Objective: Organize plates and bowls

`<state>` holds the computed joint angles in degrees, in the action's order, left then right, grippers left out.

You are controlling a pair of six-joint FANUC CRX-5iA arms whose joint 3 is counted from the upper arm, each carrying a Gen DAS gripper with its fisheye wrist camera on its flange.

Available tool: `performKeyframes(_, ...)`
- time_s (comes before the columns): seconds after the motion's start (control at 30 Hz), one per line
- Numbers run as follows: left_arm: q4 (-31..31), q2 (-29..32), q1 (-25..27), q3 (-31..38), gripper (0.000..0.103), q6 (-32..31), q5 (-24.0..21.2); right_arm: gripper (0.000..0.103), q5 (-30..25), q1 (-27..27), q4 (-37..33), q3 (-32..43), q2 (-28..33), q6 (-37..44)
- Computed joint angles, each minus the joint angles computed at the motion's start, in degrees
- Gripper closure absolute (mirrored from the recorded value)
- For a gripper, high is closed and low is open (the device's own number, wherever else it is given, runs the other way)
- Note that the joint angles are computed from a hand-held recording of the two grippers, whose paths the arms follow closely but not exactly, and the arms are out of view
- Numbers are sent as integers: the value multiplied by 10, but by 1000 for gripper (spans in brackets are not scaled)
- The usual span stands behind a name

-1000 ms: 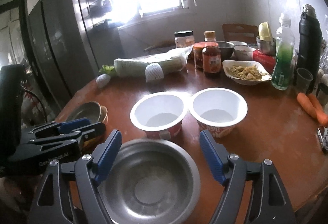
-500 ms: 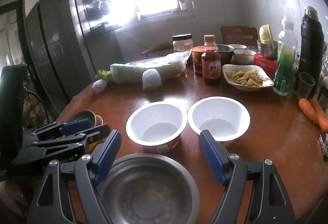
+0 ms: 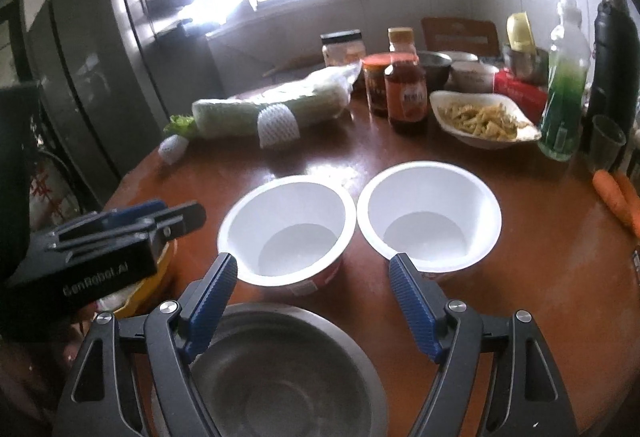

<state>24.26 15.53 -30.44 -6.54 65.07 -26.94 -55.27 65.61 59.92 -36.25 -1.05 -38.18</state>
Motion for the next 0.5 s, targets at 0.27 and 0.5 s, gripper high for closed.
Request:
performKeyframes(0.27,-30,44,-7,57,54,32,-41,31,54,-26,-7,-8,-5,11)
performKeyframes(0.5,-13,57,-8,66,54,18,-49,49,76,-39,-8,-5,1,33)
